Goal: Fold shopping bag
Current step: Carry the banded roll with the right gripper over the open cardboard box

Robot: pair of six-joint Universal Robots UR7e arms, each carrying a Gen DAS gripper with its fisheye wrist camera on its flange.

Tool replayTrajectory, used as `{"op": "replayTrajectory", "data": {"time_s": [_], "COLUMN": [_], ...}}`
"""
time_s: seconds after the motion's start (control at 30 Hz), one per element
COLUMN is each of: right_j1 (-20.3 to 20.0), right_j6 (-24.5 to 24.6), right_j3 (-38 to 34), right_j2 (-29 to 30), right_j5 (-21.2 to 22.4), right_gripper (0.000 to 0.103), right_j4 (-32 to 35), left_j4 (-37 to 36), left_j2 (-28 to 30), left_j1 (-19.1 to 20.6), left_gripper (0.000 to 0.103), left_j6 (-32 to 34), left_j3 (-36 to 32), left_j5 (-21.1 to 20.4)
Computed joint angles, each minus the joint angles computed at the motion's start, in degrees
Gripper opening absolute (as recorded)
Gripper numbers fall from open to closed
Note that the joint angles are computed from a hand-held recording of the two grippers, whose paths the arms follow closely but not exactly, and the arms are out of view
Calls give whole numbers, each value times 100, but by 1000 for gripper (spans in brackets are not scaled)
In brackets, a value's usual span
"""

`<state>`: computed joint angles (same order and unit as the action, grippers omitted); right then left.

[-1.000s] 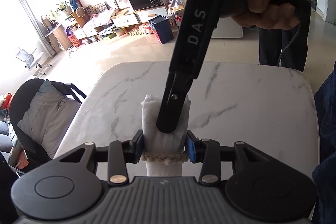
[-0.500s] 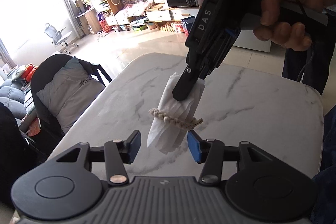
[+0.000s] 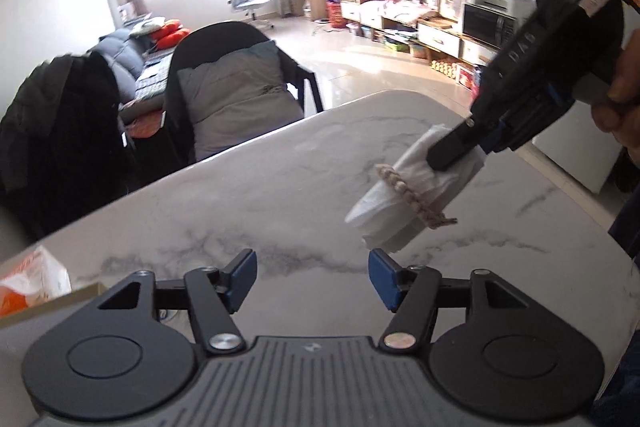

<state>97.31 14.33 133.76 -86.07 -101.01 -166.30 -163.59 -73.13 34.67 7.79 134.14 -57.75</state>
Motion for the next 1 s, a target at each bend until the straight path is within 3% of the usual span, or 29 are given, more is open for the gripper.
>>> {"op": "replayTrajectory", "data": {"time_s": [0.1, 0.17, 0.53, 0.73, 0.87, 1.0], "right_j1": [171, 310, 826, 965, 1093, 1109], "right_j6": [84, 64, -593, -1459, -1840, -2033], "right_j3": [-146, -298, -1700, -2600, -3196, -3464], "right_j2": [119, 249, 1715, 2589, 3187, 3599], "right_j5": [-20, 74, 1001, 1711, 1754, 1865], "right_gripper": [19, 19, 21, 23, 26, 26], "right_j4": [124, 138, 485, 1265, 1791, 1954], "left_j4": [297, 416, 957, 1589, 2133, 2189], "left_j2": [-336, -544, -1639, -2289, -2645, -2768], "left_j1": [66, 133, 144, -127, -318, -206], "left_gripper": [75, 77, 80, 82, 85, 85], "left_j6": [-1087, -1412, -2547, -3375, -3812, -3818], "left_j3": [30, 78, 622, 796, 863, 859], "left_j5": [-12, 0, -19, 219, 415, 393]}}
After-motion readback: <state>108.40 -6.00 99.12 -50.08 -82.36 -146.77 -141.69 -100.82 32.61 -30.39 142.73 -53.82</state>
